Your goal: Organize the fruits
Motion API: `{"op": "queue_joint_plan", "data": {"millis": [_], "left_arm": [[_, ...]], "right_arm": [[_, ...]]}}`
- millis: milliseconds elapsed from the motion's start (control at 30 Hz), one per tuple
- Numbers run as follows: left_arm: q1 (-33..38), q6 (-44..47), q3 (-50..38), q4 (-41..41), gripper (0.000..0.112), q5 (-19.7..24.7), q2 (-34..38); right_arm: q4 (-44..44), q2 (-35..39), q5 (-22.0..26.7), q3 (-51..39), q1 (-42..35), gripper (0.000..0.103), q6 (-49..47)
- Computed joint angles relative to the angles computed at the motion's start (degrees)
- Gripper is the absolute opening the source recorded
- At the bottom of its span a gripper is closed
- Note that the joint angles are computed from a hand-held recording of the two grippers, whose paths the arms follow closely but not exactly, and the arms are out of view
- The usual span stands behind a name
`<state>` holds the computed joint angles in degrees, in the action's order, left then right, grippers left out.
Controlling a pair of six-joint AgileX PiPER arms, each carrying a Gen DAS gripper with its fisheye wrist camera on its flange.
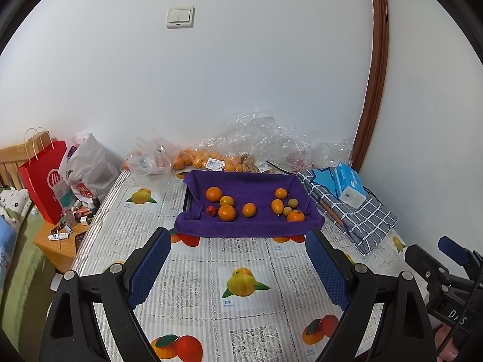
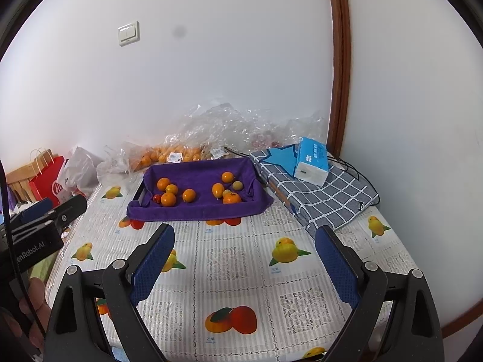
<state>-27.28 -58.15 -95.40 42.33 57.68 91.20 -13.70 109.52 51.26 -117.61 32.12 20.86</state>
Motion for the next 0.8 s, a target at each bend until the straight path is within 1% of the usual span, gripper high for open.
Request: {"op": "queue_joint_plan", "data": {"millis": [433, 567, 800], "left_arm": [[0.28, 0.5, 0.27, -0.39, 0.09, -0.02, -0.75], [-0.22, 0.43, -0.36, 0.43, 0.09, 0.93, -0.41], [-0.57, 0.0, -0.26, 0.6, 0.09, 0.88, -0.48]], "right_arm": [[0.41, -0.01, -0.3, 0.11, -0.17, 0.093, -0.37], [0.68, -0.41, -0.69, 0.5, -0.18, 0.093, -0.41], [0.49, -1.01, -1.15, 1.34, -0.17, 0.093, -0.64]]}}
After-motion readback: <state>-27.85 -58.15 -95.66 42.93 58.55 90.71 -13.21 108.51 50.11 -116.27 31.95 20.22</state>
